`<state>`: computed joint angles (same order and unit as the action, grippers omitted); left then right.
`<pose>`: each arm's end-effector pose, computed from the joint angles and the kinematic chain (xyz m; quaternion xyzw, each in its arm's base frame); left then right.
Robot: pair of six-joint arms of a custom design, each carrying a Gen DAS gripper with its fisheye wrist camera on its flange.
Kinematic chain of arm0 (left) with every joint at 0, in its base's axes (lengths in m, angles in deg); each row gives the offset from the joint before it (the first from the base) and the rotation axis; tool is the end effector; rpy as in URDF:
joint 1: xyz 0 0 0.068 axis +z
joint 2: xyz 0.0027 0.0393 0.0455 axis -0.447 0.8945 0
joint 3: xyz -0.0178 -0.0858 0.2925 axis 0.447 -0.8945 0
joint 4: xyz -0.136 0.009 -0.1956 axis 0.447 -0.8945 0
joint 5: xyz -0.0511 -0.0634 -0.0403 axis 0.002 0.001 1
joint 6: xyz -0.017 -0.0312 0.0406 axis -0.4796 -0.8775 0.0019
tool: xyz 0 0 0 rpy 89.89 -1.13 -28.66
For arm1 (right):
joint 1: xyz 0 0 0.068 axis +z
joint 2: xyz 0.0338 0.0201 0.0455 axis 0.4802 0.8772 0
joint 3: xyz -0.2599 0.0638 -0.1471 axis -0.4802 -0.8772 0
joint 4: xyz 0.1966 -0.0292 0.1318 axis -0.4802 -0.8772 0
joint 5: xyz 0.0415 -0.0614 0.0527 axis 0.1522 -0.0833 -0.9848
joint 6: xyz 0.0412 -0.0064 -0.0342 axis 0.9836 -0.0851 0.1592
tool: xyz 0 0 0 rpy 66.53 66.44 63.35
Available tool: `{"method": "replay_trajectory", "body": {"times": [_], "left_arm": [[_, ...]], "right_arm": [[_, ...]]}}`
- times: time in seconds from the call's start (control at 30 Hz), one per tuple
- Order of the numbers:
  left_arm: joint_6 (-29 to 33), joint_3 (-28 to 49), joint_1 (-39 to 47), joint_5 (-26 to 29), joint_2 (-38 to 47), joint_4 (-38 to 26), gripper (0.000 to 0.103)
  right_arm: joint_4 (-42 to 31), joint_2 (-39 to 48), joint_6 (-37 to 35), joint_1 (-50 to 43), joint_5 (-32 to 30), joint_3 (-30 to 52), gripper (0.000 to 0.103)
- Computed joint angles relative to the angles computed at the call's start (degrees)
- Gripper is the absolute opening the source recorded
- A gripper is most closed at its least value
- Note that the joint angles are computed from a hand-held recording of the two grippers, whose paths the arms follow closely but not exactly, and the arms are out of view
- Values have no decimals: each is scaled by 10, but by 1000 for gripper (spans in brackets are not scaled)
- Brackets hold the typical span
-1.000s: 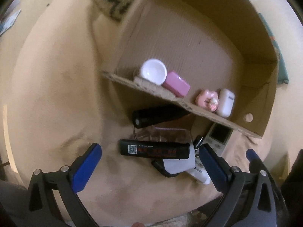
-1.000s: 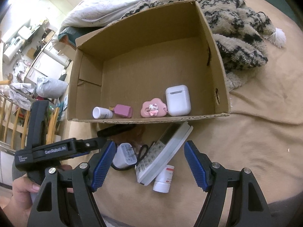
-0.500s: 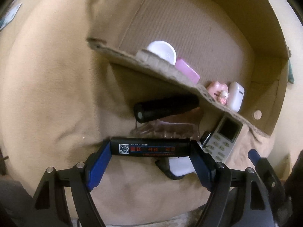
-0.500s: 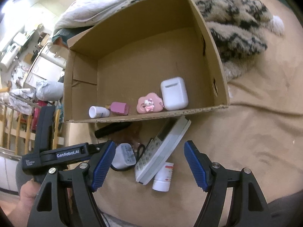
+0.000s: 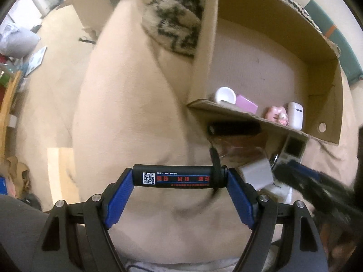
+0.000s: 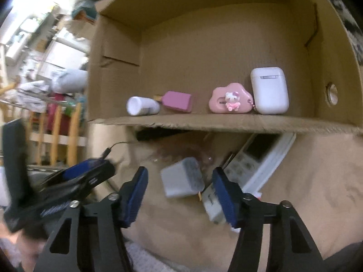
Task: Organize rigid objects
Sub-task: 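Grasp the black power bank with the left tool while the right tool grasps the white charger plug, then carry the power bank and charger plug over the box with both tools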
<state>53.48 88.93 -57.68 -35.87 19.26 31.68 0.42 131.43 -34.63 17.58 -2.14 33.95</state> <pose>0.1965 -0.1177 0.1218 -0.0373 0.9945 -0.0457 0.0869 0.1920 -0.0222 0.0967 0.0139 0.9748 0.2136 0.0629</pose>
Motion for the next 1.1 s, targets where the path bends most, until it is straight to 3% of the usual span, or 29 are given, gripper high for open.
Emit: {"method": "replay_trajectory", "body": {"times": [0.23,0.57,0.7,0.87,1.1], "left_arm": [[6,-16,5,-18,-17,7,79],[39,-22,30,-22,-24,2,79],[35,-20,19,-31,-19,4,79],[30,-13,6,-43,2,3,79],[15,-8,-29,-79,6,-8,79]], "right_arm": [[74,24,93,171,137,-25,61],[135,40,160,310,248,-47,61],[160,10,153,318,245,-79,60],[136,-64,105,236,167,-106,60],[-4,-178,-28,62,67,-92,60]]}}
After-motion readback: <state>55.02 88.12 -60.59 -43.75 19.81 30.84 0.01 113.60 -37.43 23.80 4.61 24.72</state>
